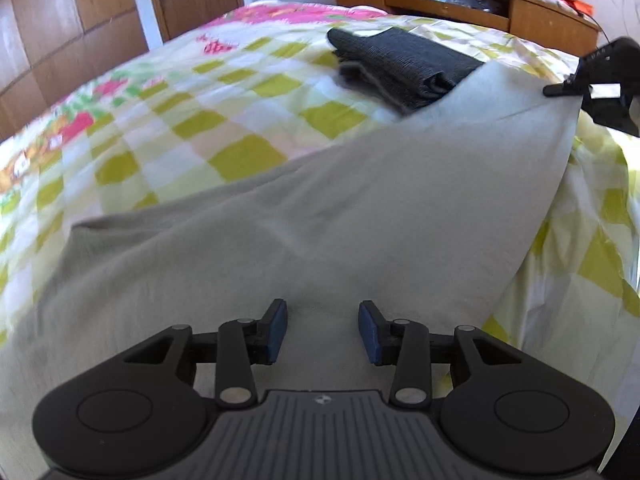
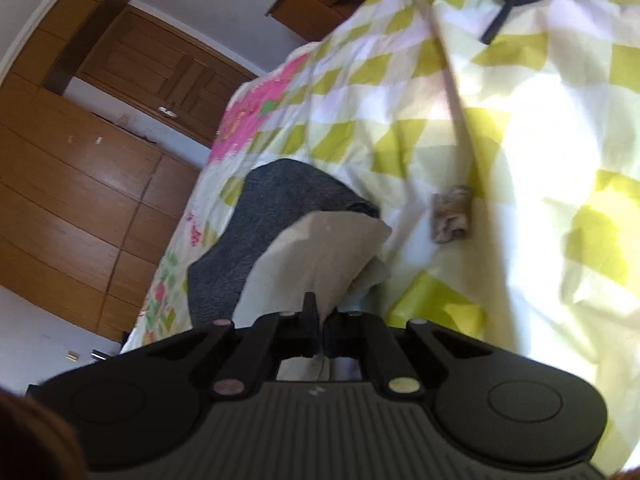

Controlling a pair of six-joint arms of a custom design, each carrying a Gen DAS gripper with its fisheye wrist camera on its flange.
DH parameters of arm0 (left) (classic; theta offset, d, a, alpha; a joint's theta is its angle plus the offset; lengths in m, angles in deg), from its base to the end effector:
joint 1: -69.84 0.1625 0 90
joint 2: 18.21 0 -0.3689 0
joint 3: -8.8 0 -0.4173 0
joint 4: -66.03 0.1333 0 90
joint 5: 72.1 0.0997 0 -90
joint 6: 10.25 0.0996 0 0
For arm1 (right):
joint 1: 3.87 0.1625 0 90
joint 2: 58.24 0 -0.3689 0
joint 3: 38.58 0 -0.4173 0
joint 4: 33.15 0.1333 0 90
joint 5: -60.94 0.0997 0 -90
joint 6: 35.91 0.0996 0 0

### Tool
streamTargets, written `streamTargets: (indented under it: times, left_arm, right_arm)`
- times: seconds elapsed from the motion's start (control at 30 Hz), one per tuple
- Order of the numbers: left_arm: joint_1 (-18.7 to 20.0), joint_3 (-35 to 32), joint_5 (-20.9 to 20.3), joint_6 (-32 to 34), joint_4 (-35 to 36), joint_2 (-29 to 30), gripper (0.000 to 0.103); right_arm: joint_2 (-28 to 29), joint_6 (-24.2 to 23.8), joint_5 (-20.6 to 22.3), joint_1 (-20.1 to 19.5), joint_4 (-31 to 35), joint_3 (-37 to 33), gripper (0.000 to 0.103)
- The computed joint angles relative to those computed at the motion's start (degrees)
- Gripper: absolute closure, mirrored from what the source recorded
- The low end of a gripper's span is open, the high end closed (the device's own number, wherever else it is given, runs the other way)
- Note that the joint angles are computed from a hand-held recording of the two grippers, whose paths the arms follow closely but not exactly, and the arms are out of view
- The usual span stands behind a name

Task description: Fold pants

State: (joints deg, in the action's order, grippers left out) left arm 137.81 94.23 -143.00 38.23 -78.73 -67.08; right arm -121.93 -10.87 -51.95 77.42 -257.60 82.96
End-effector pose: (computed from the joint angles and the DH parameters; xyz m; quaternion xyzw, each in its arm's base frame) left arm -0.1095 -0.7129 0.1335 0.5406 0.8103 -0.1144 0.1952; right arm 0.0181 -0.5065 0.2156 -0.3410 -0.7004 0.6234 0.0679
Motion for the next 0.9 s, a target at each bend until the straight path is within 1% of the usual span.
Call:
streamTargets:
  times: [0.03,0.07,0.1,0.13,0.17,0.2,0.23,0.27,0.3,0.33,0.37,0.4,0.43,0.47,0.5,0.53,0.57,0.6,0.63,0.67,0.7,0.73,0.77,0.83,0.87,0.9]
  left_arm:
    - [0.03,0.25,-1.60,-0.17,-0.15,-0.53,0.051]
    - [0.11,0.41,-2.82,-0.24,-0.79,-0.86,0.049]
    - [0.09,0.48,-2.59,-0.01,-2.01,-0.79,0.049]
    - [0.05,0.30,-1.41,0.76,-3.25,-0.33,0.048]
    - [0.19,-0.20,-0.15,1.48,-3.90,0.27,0.048]
    - [0.42,-0.85,1.13,1.70,-4.16,0.85,0.048]
    - [0.62,-1.38,2.39,1.21,-4.38,1.19,0.048]
    - [0.98,-1.56,2.51,0.42,-4.27,0.91,0.048]
    - [1.36,-1.44,1.86,-0.27,-3.97,0.22,0.048]
    - [1.75,-0.84,0.97,-0.40,-4.39,-0.71,0.048]
    - [2.10,-0.13,0.32,0.02,-5.13,-1.58,0.048]
    - [2.41,0.61,-0.17,0.50,-5.84,-2.41,0.048]
    - [2.76,1.16,-0.62,0.81,-6.44,-3.09,0.048]
    - [3.11,1.38,-1.03,0.75,-6.75,-3.55,0.048]
    - [3.54,1.46,-1.76,0.51,-6.85,-3.96,0.048]
    - [3.98,1.42,-2.59,0.30,-7.01,-4.23,0.048]
    - [4.37,1.38,-3.18,0.29,-7.48,-4.31,0.048]
    - [4.68,1.20,-3.46,0.58,-8.49,-4.03,0.048]
    - [4.98,1.25,-3.64,0.97,-9.63,-3.85,0.048]
    - [5.29,1.21,-3.74,1.01,-10.58,-3.60,0.048]
    - [5.64,1.09,-3.89,0.60,-11.25,-3.36,0.048]
    - [6.00,0.84,-4.07,-0.05,-11.57,-3.14,0.048]
    - [6.30,0.58,-4.21,-0.72,-11.74,-2.97,0.048]
    - [6.91,-0.07,-5.18,-1.45,-11.48,-2.84,0.048]
    - [7.24,-0.53,-5.83,-1.51,-11.07,-2.78,0.048]
    - [7.57,-0.96,-6.42,-1.45,-10.63,-2.73,0.047]
  right_arm:
    - [-0.03,-1.69,-0.40,0.56,-1.47,0.32,0.099]
    - [0.14,-3.85,-1.81,1.50,-2.59,0.26,0.099]
    - [0.19,-4.85,-2.95,2.09,-3.12,0.19,0.099]
    - [-0.05,-4.73,-3.76,2.27,-2.82,0.24,0.099]
    - [-0.65,-3.67,-4.71,2.08,-1.15,0.35,0.099]
    - [-1.43,-2.54,-5.76,1.95,1.85,0.32,0.099]
    - [-2.51,-3.27,-5.76,1.76,5.63,0.56,0.099]
    - [-3.31,-4.13,-7.39,2.24,10.01,0.32,0.099]
    - [-3.08,-3.97,-11.41,3.48,12.58,-0.29,0.093]
    - [-2.49,-5.52,-15.96,5.08,13.76,-0.91,0.091]
    - [-1.69,-8.01,-20.16,6.69,13.20,-1.51,0.091]
    - [-0.07,-10.74,-25.73,8.89,11.10,-2.72,0.090]
    - [2.05,-15.86,-29.65,11.40,7.35,-4.49,0.090]
    - [3.49,-21.85,-31.18,13.72,4.55,-6.00,0.090]
    - [4.35,-27.35,-30.30,15.91,4.14,-7.61,0.090]
    - [4.34,-30.57,-27.02,17.43,6.13,-8.23,0.090]
    - [4.20,-32.19,-21.35,17.73,10.52,-9.38,0.090]
    - [4.81,-32.34,-15.35,17.64,16.52,-11.71,0.090]
    - [7.31,-32.42,-9.35,17.24,22.52,-15.67,0.090]
    - [9.79,-32.85,-4.34,16.72,28.52,-19.97,0.090]
    - [13.58,-33.91,-1.73,16.66,34.52,-25.97,0.090]
    - [17.69,-37.37,1.77,16.28,40.52,-31.97,0.090]
    - [21.48,-40.13,4.41,15.92,46.52,-37.97,0.090]
    - [29.18,-43.01,6.60,15.83,57.43,-49.97,0.090]
    - [32.14,-44.19,7.37,15.71,60.92,-54.25,0.090]
    - [34.79,-45.19,7.94,15.53,63.73,-58.12,0.086]
